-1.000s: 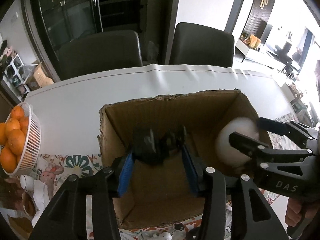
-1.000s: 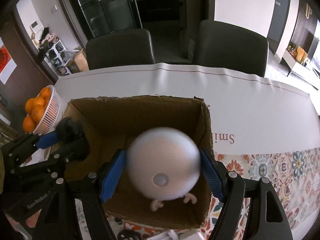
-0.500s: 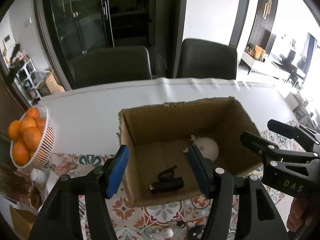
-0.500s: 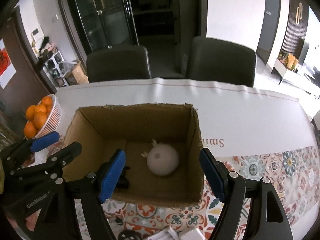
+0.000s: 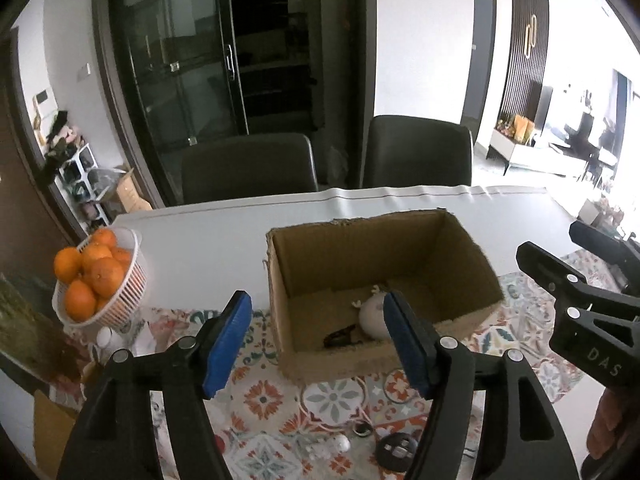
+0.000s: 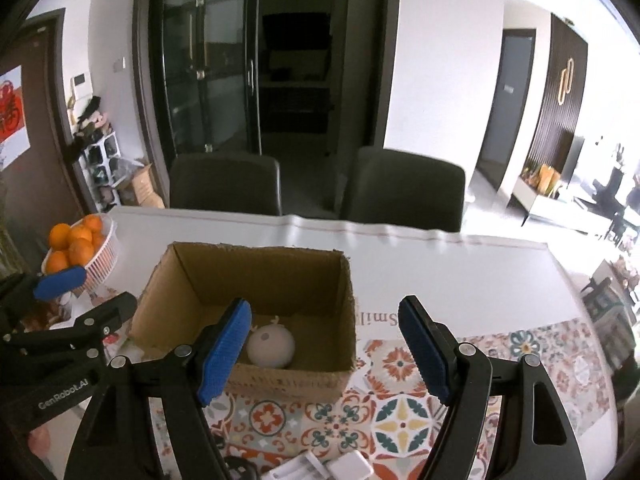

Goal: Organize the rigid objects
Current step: 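Move the left tool to the black charger while the right tool approaches the silver speaker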

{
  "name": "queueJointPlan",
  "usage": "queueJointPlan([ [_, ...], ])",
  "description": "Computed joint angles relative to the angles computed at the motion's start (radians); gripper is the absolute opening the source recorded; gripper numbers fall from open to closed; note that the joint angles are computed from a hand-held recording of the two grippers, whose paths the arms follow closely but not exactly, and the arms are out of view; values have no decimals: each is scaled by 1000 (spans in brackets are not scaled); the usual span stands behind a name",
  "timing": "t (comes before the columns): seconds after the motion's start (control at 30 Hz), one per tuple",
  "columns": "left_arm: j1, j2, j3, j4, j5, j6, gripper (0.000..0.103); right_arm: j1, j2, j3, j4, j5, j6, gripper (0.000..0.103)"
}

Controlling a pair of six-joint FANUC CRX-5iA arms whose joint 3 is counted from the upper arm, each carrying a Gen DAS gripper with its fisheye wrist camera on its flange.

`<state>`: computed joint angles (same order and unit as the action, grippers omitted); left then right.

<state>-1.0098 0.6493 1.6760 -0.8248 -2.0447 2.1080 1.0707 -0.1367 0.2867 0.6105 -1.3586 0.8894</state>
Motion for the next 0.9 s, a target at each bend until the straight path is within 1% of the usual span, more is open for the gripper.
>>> queueJointPlan([
  [0.17, -68, -25, -43, -77, 1, 18, 71, 56, -63, -69, 52, -13, -62, 77],
  [0.27, -123, -38, -74, -151, -5, 12, 73, 88, -99, -116, 82, -24, -88, 77],
  [0.33, -143, -46, -93, -163, -7, 22, 75, 107, -124, -145, 93, -32, -105, 77],
  [0.5, -176, -73, -158, -155, -6, 67, 76, 160, -174, -193, 111, -73, -145, 77],
  [0.53, -180, -88, -188, -144, 1, 85, 76, 174, -185, -206, 115, -81, -158, 77],
  [0.77, -188, -132, -287, -72, 7, 162, 76, 242, -230, -255, 140, -131, -189, 77],
  [0.9, -194, -137, -310, -46, 4, 179, 76, 265, -249, -272, 130, -152, -206, 77],
])
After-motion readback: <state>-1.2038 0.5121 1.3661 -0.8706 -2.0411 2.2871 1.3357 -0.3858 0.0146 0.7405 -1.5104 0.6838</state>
